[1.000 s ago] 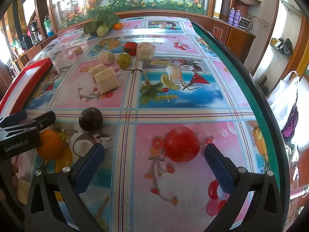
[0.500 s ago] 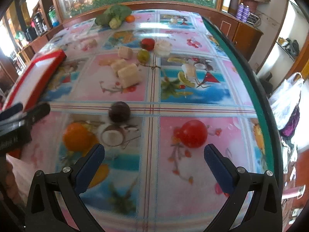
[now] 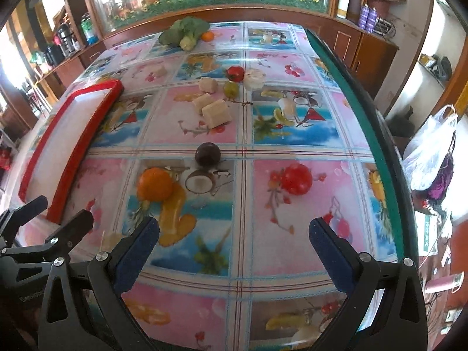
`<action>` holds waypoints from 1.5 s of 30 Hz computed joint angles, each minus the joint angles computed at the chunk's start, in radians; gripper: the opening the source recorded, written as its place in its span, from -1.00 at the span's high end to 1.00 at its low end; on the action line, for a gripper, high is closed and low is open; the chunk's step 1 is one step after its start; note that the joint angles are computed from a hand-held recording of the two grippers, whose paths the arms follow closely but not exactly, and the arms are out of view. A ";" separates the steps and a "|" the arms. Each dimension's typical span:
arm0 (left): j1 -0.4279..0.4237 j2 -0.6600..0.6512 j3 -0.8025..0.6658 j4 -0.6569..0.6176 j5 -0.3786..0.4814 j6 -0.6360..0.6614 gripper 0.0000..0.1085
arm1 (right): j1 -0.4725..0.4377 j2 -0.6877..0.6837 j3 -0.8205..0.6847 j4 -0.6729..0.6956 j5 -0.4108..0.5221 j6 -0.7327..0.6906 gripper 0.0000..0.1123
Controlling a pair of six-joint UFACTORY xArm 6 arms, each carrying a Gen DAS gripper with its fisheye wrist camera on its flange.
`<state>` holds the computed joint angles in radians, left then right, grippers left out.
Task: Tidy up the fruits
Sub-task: 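Move the left tool toward a beige cube while the right tool approaches the mandarin orange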
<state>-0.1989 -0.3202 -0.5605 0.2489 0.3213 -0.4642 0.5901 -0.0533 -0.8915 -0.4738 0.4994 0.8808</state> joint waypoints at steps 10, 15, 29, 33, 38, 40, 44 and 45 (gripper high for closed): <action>-0.011 -0.071 0.060 0.067 -0.003 -0.049 -0.90 | 0.039 -0.071 0.044 -0.114 0.009 0.066 -0.83; -0.015 -0.098 0.077 0.018 0.007 0.022 -0.89 | 0.065 -0.089 0.046 -0.154 0.066 0.161 -0.83; -0.016 -0.150 0.110 0.013 0.012 0.060 -0.89 | 0.117 -0.132 0.076 -0.204 0.135 0.275 -0.83; -0.018 -0.150 0.111 0.007 0.009 0.064 -0.89 | 0.119 -0.136 0.079 -0.206 0.140 0.279 -0.83; -0.019 -0.150 0.111 0.008 0.008 0.061 -0.89 | 0.117 -0.140 0.082 -0.204 0.141 0.276 -0.83; -0.018 -0.149 0.111 0.010 0.008 0.060 -0.89 | 0.117 -0.141 0.083 -0.205 0.141 0.276 -0.83; -0.022 -0.147 0.108 0.013 0.012 0.049 -0.89 | 0.110 -0.146 0.087 -0.204 0.139 0.262 -0.83; -0.023 -0.145 0.107 0.014 0.013 0.047 -0.89 | 0.108 -0.146 0.087 -0.202 0.137 0.259 -0.83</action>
<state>-0.2218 -0.4650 -0.4540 0.2627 0.3341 -0.4172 0.6980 -0.1991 -0.8044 -0.6757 0.6360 1.1394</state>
